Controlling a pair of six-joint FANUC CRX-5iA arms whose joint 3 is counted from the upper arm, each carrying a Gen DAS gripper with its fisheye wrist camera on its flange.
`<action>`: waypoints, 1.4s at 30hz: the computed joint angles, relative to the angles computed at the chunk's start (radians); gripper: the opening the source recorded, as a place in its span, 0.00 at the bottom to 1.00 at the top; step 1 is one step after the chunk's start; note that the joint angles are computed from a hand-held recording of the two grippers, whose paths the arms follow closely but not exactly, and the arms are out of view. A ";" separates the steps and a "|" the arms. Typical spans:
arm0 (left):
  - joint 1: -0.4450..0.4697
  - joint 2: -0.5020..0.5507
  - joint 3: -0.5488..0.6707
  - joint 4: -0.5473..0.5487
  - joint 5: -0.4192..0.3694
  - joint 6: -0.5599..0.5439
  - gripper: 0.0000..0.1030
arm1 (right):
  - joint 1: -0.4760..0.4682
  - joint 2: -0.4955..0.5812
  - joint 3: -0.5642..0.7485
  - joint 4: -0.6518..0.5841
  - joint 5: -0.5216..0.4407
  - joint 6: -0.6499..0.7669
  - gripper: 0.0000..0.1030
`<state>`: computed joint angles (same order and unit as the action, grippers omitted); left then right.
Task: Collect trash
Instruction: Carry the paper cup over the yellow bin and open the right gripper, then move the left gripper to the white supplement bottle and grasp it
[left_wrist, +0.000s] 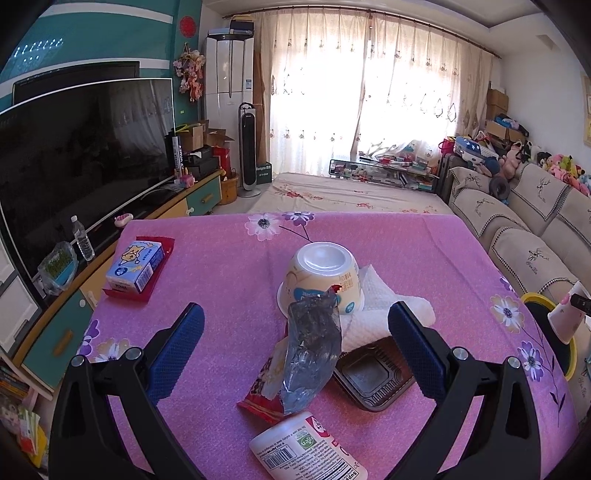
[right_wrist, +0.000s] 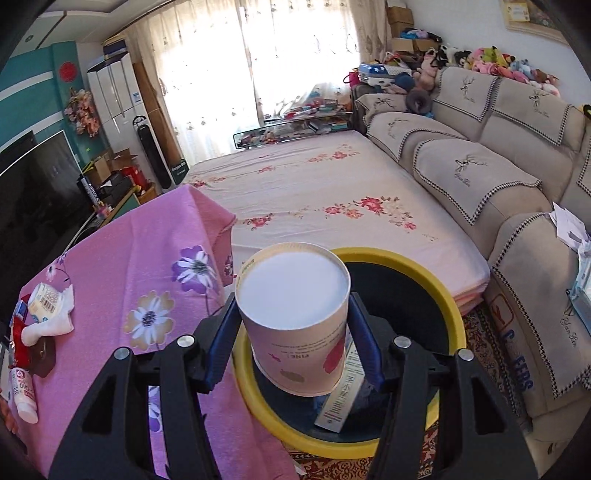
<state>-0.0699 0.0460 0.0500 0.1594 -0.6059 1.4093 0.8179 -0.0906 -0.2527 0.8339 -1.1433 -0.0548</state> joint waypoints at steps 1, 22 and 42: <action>-0.001 0.001 0.001 -0.001 0.000 -0.001 0.95 | -0.006 -0.003 -0.006 -0.004 -0.003 -0.004 0.54; -0.006 0.012 0.012 0.002 -0.021 -0.015 0.95 | 0.008 -0.024 -0.054 -0.025 -0.010 -0.076 0.63; -0.117 0.032 0.150 -0.347 -0.425 0.480 0.95 | 0.035 -0.169 -0.174 0.046 0.065 -0.154 0.66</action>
